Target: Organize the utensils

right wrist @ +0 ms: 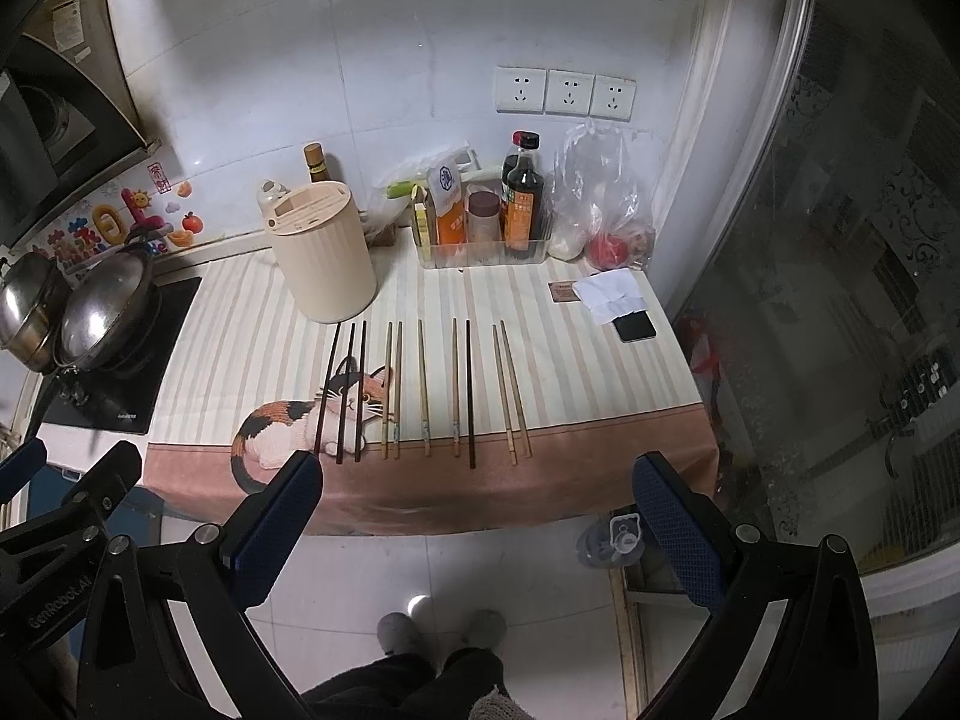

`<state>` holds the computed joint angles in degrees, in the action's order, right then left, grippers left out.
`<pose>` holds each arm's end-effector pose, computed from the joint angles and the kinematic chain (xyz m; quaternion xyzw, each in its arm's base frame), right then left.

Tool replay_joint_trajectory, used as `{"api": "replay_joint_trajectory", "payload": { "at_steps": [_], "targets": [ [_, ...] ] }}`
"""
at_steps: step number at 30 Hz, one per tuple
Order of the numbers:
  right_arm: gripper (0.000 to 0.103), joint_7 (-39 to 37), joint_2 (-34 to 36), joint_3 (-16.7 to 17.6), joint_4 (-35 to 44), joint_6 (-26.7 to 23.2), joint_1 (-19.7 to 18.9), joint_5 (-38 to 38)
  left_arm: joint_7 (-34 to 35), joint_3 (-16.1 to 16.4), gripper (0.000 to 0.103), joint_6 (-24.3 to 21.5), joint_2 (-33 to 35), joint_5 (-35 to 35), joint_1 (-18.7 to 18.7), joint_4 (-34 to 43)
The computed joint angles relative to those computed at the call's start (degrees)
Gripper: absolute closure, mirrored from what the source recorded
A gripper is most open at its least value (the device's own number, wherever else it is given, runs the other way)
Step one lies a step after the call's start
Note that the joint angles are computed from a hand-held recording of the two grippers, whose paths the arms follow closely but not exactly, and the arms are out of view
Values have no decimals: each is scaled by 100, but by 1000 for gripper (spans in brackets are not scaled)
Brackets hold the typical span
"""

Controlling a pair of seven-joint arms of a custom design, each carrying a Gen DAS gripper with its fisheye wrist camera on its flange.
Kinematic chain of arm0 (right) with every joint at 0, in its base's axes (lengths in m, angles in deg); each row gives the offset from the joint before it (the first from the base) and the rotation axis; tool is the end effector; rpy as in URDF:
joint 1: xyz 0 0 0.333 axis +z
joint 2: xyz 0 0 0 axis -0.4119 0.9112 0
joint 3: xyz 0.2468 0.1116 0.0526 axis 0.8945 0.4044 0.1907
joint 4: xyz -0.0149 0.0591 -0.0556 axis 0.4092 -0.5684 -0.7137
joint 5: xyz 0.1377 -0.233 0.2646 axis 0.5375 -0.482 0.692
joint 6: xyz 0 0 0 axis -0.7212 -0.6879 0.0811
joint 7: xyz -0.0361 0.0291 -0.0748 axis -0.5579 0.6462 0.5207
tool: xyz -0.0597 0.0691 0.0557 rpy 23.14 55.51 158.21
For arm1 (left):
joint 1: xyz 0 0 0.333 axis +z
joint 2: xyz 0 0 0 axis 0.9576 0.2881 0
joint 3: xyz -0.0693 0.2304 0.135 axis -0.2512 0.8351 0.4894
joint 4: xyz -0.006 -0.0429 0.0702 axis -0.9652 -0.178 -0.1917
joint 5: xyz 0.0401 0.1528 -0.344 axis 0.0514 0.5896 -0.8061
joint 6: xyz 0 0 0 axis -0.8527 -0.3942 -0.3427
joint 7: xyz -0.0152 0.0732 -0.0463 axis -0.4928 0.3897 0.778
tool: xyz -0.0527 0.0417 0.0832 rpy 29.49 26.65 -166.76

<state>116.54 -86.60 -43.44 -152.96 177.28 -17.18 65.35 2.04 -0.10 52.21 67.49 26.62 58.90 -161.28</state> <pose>0.5123 0.0626 0.7022 -0.5142 0.8136 -0.2529 0.0983 0.5454 -0.2574 0.6879 -0.5600 0.7706 -0.2317 0.1973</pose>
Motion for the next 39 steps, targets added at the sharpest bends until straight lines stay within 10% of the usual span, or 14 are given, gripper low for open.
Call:
{"api": "replay_joint_trajectory", "payload": {
  "at_steps": [39],
  "targets": [
    [0,-55,16,16,283,-118,30,-60,-60,-24,0,-56,-68,-44,-33,132]
  ]
}}
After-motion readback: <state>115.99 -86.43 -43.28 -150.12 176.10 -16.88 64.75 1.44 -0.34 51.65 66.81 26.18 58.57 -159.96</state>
